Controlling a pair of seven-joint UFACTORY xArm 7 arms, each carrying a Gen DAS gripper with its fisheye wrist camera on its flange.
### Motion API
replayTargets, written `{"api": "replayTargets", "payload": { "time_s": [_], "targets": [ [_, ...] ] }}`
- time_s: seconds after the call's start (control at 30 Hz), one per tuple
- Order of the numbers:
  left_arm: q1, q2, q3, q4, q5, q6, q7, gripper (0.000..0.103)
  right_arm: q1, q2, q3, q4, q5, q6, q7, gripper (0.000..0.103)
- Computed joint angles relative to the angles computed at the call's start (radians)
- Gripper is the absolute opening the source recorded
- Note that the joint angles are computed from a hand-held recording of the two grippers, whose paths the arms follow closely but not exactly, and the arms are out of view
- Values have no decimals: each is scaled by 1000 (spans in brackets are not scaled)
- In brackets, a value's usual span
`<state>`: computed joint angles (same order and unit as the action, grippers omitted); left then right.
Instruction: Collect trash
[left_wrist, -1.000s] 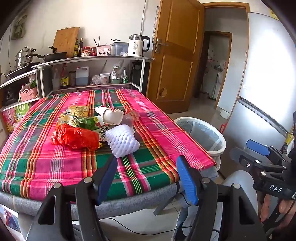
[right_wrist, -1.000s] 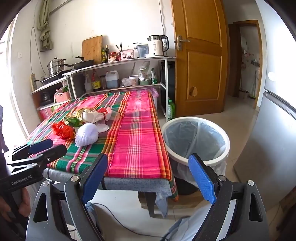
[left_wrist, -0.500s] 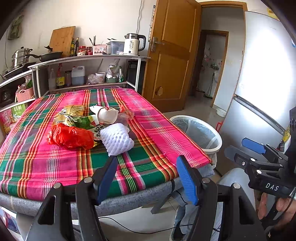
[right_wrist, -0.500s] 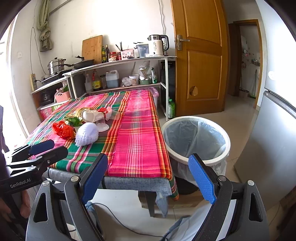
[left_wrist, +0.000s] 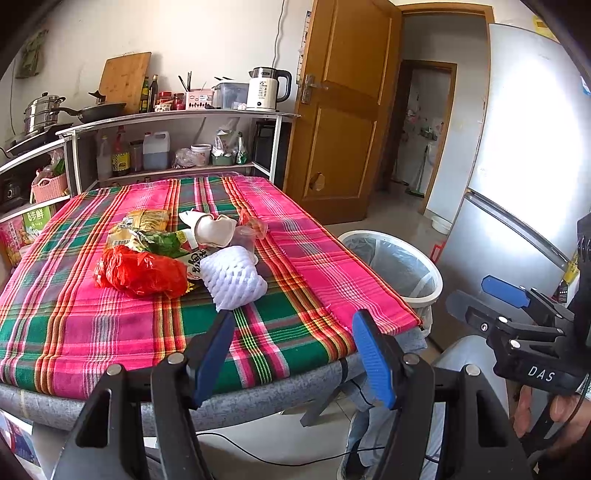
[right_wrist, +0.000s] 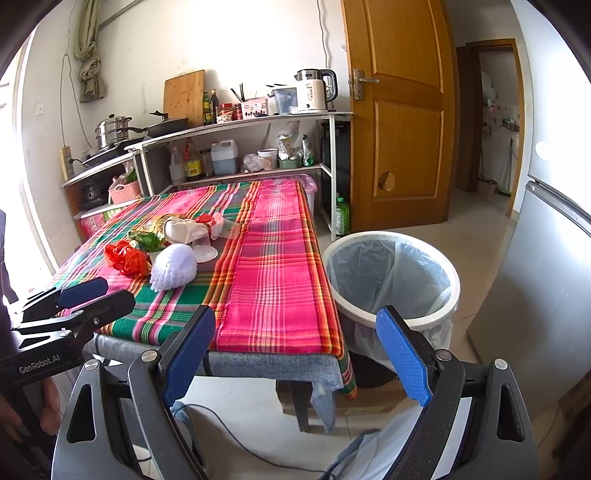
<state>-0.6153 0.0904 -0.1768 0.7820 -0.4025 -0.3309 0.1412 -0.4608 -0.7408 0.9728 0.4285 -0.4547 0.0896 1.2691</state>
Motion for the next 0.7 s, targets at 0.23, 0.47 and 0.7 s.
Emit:
{"api": "replayTargets", "payload": {
  "time_s": [0.23, 0.47, 0.7],
  "targets": [
    [23, -7, -14, -16, 49, -13, -40, 68, 2, 4, -2, 3, -2, 4, 1, 89],
    [34, -11, -22, -23, 72, -19, -63, 68, 0, 6, -1, 5, -7, 4, 3, 89],
    [43, -13, -26, -24, 94, -19, -79, 68, 0, 4, -2, 4, -9, 4, 6, 89]
  ]
}}
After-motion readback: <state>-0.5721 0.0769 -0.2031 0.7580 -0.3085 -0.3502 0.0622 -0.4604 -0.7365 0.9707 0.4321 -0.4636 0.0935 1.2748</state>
